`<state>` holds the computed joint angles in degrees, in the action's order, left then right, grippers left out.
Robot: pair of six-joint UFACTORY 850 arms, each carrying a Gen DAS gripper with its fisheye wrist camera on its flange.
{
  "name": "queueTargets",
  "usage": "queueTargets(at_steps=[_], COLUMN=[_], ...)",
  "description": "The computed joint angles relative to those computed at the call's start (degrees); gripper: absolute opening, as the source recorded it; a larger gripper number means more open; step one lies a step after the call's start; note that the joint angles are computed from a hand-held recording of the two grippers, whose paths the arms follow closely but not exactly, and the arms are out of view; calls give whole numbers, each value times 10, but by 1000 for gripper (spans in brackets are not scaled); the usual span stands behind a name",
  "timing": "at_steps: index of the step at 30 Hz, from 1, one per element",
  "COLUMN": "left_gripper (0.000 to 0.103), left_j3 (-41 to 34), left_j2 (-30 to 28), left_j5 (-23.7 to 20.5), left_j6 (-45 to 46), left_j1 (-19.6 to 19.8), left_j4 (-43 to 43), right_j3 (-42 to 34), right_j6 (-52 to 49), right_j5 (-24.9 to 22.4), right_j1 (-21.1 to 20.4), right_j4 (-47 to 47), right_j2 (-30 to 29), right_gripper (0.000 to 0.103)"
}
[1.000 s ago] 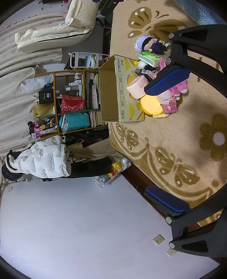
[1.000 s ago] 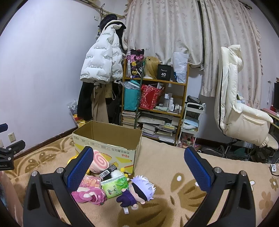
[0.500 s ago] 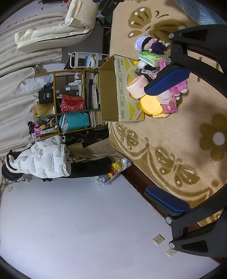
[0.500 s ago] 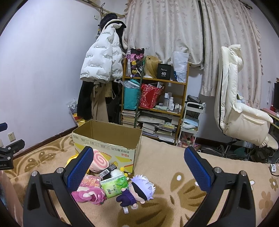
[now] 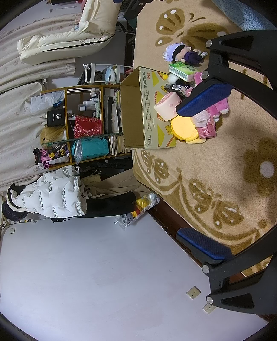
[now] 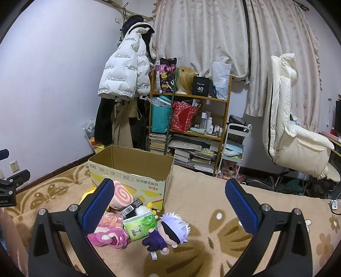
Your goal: Organize soft objects
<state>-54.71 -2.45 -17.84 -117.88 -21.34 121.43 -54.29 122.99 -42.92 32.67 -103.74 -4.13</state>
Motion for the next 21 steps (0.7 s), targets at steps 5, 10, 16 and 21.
queueTargets(at_steps=[5, 10, 16, 21], left_gripper=[103, 103, 103, 103], left_j3=[0, 1, 10, -30], left_j2=[0, 0, 6, -22], left_j5=[0, 11, 21, 39], left_j6=[-1, -19, -127, 44], left_j1=[0, 4, 13, 11], left_j4=[1, 18, 128, -39], right_j3=[-3, -3, 3, -18], right_j6=[-1, -16, -15, -36], right_j5=[5, 19, 47, 70], right_j1=[-3, 0, -10, -34], right_j4=[0, 16, 13, 50], right_j2=[-3, -3, 6, -10], right_gripper=[103, 103, 103, 103])
